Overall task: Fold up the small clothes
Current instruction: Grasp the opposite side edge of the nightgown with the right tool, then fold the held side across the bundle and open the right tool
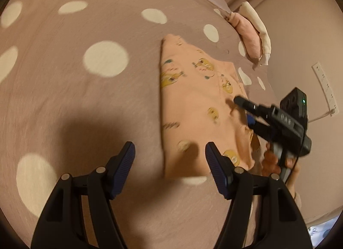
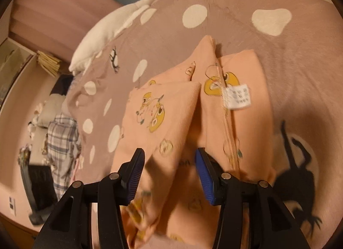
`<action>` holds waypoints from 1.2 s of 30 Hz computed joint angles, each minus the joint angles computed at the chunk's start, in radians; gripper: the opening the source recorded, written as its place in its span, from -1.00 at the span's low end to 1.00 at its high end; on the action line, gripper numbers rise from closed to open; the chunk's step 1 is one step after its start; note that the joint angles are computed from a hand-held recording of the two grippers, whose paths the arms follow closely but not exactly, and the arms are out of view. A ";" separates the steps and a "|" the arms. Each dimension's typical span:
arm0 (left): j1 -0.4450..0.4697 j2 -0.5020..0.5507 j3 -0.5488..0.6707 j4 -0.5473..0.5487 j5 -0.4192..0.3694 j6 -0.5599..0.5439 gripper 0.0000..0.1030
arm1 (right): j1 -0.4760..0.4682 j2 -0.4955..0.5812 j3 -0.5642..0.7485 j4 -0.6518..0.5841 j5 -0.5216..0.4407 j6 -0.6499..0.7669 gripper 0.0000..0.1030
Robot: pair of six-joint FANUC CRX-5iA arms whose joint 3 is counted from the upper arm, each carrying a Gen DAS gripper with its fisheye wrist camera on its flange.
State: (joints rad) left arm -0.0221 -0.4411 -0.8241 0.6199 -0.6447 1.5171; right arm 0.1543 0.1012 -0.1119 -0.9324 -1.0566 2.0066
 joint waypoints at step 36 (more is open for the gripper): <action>-0.092 0.092 0.007 0.188 0.068 -0.144 0.32 | 0.129 -0.042 0.027 0.165 0.158 0.011 -0.81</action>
